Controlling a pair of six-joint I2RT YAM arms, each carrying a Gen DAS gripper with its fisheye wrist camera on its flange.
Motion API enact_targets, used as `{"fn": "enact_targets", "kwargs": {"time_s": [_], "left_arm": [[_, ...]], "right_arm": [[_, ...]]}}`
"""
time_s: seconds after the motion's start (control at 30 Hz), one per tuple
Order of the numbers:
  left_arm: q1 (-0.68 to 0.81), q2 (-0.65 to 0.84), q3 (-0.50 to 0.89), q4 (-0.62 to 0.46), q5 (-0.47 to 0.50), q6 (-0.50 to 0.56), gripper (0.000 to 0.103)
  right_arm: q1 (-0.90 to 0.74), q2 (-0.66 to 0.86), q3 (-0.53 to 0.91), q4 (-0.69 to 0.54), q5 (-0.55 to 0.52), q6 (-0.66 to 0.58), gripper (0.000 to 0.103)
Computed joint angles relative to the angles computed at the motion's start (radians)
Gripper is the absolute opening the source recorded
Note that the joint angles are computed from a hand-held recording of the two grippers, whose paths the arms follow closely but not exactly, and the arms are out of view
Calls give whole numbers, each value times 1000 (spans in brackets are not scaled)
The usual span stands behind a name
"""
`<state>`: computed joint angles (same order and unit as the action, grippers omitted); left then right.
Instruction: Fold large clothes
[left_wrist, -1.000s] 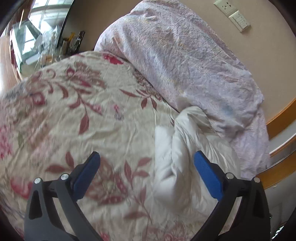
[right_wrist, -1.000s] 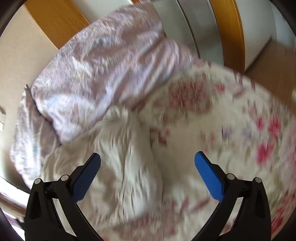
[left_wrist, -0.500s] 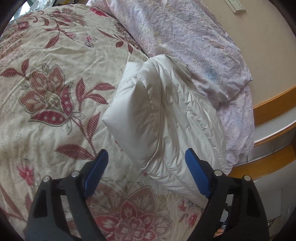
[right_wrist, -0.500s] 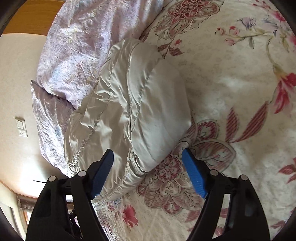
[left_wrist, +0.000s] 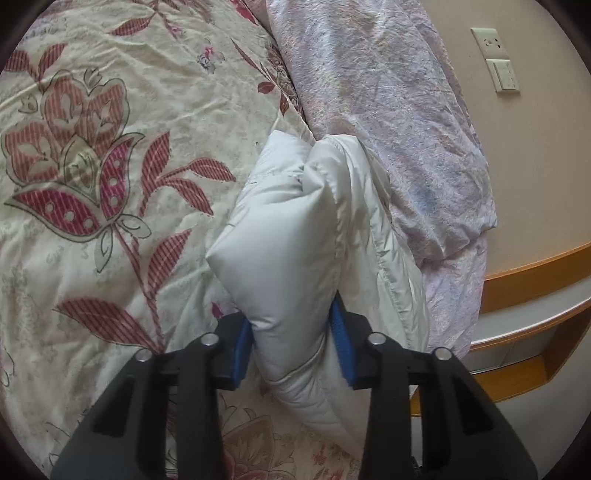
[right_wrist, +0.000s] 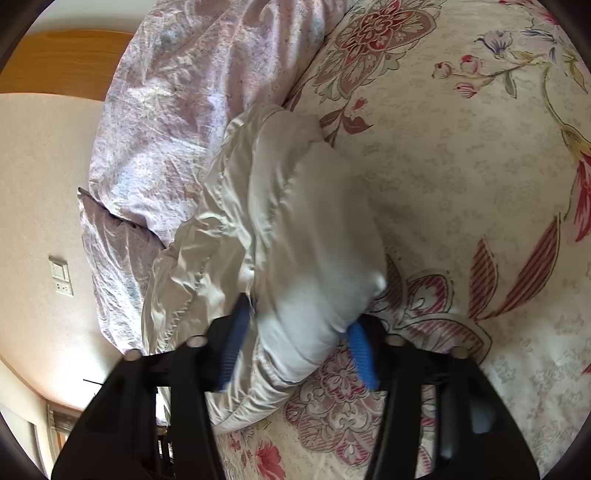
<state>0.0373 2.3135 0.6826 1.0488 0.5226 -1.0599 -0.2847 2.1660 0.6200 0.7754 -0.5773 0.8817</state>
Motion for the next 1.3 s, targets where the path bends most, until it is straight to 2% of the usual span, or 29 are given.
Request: {"fn": "enact_targets", "kwargs": {"time_s": [0.07,0.17,0.4,0.63,0.73,0.87,1.03,1.17,1.23,1.27,1.3], "left_arm": [[2,-12,-5,2,8,22,24],[7,-31,-13,7,23,35,21],[39,-76,-48,12,53,60,20],[193,-147,-192,52,173,124,20],[301,-174,-263,46,245,185,20],[449,-219,-328,-27,331,301,21],[610,-277,-367,-179,412,466,21],[675,-289,-410,-211,428,558,23],[688,-252,-413,-189,435,580,27],[685,-238,-413,-173,426,580,31],[684,-230,-414,-167,415,579,34]], "right_arm": [[0,-14,-14,17,1,-13,34],[10,-57,-41,27,17,-28,29],[40,-160,-94,21,26,-51,27],[103,-323,-208,-9,-5,-111,26],[134,-394,-274,-36,-24,-150,26],[171,-464,-349,-55,-58,-180,26],[249,-509,-411,-49,-33,-187,26],[294,-558,-450,-80,29,-204,26],[313,-580,-452,-125,74,-242,29],[323,-595,-454,-146,100,-257,36],[343,-638,-458,-197,156,-266,48]]}}
